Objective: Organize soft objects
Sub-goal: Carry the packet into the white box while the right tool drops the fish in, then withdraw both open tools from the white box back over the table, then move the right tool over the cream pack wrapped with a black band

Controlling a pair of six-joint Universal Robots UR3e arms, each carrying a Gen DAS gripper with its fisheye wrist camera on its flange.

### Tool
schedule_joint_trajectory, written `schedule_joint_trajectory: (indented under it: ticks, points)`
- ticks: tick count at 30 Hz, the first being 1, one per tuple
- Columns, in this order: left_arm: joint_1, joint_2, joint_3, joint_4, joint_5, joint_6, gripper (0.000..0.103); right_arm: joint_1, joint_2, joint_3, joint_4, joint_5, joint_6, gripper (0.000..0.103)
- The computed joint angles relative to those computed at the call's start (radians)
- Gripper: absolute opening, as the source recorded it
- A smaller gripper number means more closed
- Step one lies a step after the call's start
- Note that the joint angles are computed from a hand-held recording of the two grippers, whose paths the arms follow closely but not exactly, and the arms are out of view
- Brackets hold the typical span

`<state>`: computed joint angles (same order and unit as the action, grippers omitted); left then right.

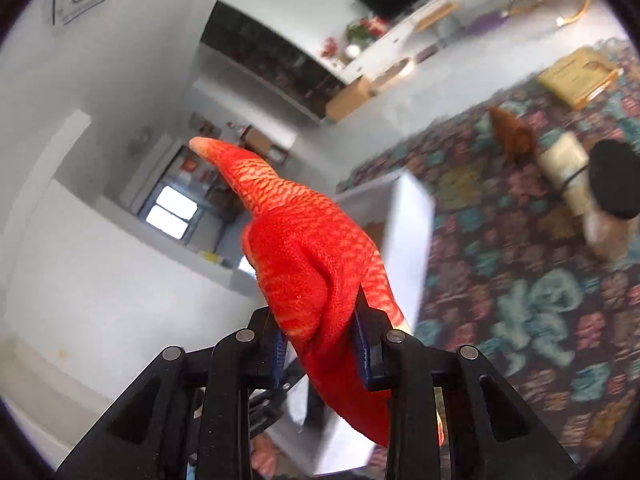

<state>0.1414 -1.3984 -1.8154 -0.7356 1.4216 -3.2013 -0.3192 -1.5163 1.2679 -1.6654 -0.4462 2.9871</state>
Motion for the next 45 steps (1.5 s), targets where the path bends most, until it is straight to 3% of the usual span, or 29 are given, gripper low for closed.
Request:
schedule_joint_trajectory:
  ticks: [1,3,4,7,9,11,14,15,18,20,26,32,38,40,45]
  points:
    - [0.051,0.027,-0.034,-0.009,0.029,0.029,0.070,0.081,0.037,0.008,-0.099,-0.003,0.084,0.038]
    - [0.139,0.070,-0.094,-0.024,0.092,0.052,0.096,0.214,0.120,0.037,-0.309,-0.002,0.255,0.062]
    - [0.190,0.098,-0.138,-0.004,0.096,0.062,0.097,0.262,0.167,0.038,-0.347,0.013,0.288,0.077]
    - [0.279,0.155,-0.220,0.037,0.121,0.082,0.097,0.302,0.233,0.056,-0.262,0.056,0.240,0.077]
    - [0.302,0.193,-0.265,0.088,0.122,0.078,0.097,0.262,0.165,0.166,-0.310,-0.001,0.185,0.077]
    - [0.294,0.219,-0.293,0.131,0.100,0.054,0.097,0.214,0.040,0.308,-0.442,-0.187,0.101,0.077]
    - [0.225,0.212,-0.288,0.166,0.011,0.008,0.097,0.164,-0.155,0.599,-0.709,-0.560,-0.018,0.077]
    - [0.189,0.192,-0.273,0.177,-0.020,-0.003,0.097,0.110,-0.208,0.702,-0.759,-0.607,-0.056,0.077]
    - [-0.010,0.071,-0.187,0.240,-0.045,-0.061,0.098,-0.158,-0.346,0.946,-0.815,-0.593,-0.143,0.077]
    - [-0.164,-0.035,-0.119,0.271,-0.033,-0.085,0.103,-0.326,-0.345,1.000,-0.831,-0.569,-0.167,0.077]
    - [-0.474,-0.525,0.225,0.221,0.004,-0.085,0.103,-0.486,-0.180,0.924,-0.891,-0.585,-0.170,0.077]
    - [-0.511,-0.837,0.511,0.197,0.157,-0.108,0.103,-0.446,0.011,0.780,-0.948,-0.605,-0.161,0.077]
    - [-0.447,-0.995,0.670,0.195,0.154,-0.176,0.103,-0.410,0.184,0.604,-0.967,-0.609,-0.092,0.077]
    - [-0.445,-0.991,0.622,0.270,0.165,-0.164,0.103,-0.399,0.254,0.516,-0.957,-0.610,-0.053,0.077]
    - [-0.466,-1.004,0.642,0.243,0.210,-0.155,0.103,-0.345,0.457,0.215,-0.872,-0.633,-0.004,0.077]
